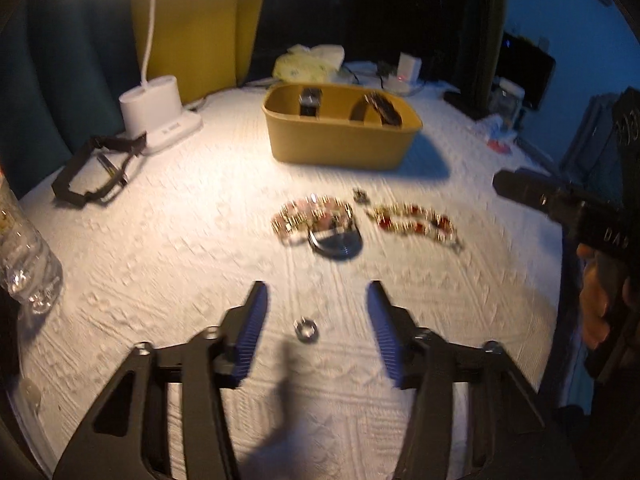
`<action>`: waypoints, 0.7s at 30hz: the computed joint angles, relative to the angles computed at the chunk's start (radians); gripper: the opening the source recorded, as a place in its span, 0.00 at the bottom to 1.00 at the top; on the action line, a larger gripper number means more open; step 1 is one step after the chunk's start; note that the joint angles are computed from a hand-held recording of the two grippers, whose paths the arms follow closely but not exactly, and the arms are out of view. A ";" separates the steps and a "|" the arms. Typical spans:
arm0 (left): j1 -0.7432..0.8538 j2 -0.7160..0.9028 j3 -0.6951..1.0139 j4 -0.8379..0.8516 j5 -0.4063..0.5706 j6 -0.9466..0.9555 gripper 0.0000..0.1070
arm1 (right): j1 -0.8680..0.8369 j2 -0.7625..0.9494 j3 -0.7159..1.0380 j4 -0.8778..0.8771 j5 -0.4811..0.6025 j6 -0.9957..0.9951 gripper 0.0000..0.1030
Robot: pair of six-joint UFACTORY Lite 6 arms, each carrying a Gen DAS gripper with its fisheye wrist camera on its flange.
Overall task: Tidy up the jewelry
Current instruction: 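Lower the left gripper onto the small ring and close on it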
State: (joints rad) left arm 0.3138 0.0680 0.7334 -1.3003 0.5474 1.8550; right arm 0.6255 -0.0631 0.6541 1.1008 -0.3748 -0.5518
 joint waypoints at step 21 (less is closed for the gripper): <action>-0.081 -0.033 -0.077 -0.074 -0.174 0.085 0.06 | -0.085 -0.028 -0.081 -0.292 0.029 0.289 0.76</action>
